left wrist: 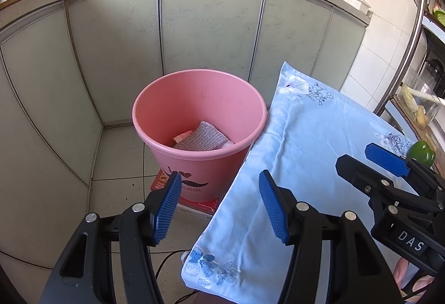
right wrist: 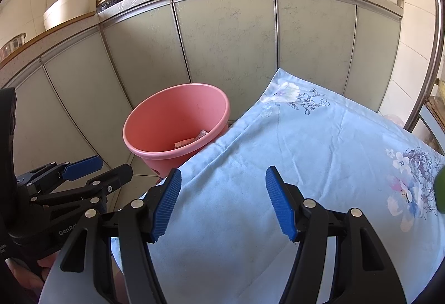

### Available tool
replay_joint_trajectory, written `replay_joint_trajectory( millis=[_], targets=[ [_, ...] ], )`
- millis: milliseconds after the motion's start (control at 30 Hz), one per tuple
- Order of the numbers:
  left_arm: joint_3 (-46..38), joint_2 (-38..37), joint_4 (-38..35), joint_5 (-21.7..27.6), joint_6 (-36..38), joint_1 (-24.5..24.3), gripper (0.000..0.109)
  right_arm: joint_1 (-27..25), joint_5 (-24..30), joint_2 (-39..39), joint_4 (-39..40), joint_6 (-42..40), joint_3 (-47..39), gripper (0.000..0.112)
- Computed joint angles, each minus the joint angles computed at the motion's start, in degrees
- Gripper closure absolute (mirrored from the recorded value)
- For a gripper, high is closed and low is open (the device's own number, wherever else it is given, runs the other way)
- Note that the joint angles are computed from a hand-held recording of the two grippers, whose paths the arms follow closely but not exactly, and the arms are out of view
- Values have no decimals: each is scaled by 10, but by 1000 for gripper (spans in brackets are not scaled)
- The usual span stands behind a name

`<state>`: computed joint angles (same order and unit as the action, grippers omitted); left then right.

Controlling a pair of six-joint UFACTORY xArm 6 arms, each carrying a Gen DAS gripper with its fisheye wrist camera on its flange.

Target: Collect trash

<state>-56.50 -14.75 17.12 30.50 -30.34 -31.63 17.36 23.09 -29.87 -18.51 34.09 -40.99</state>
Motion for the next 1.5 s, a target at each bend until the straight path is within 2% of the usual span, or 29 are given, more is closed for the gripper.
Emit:
replay_joint_trajectory(
  millis=[367,1167,1333,1500],
  targets=[
    [-2,6,9,-6,-8,2,51,-2,-2,3,9,-6,0,48],
    [-15,14,21,15,-20,-7,51,-11,-15,-1,32,-22,11,48],
    [-20,17,41,14,-34,-8,51,-14,-20,-7,-8,9,13,48],
    [-30,19,63,6,-46,-10,51,-15,-21,-21,-90,70,12,48]
  ],
)
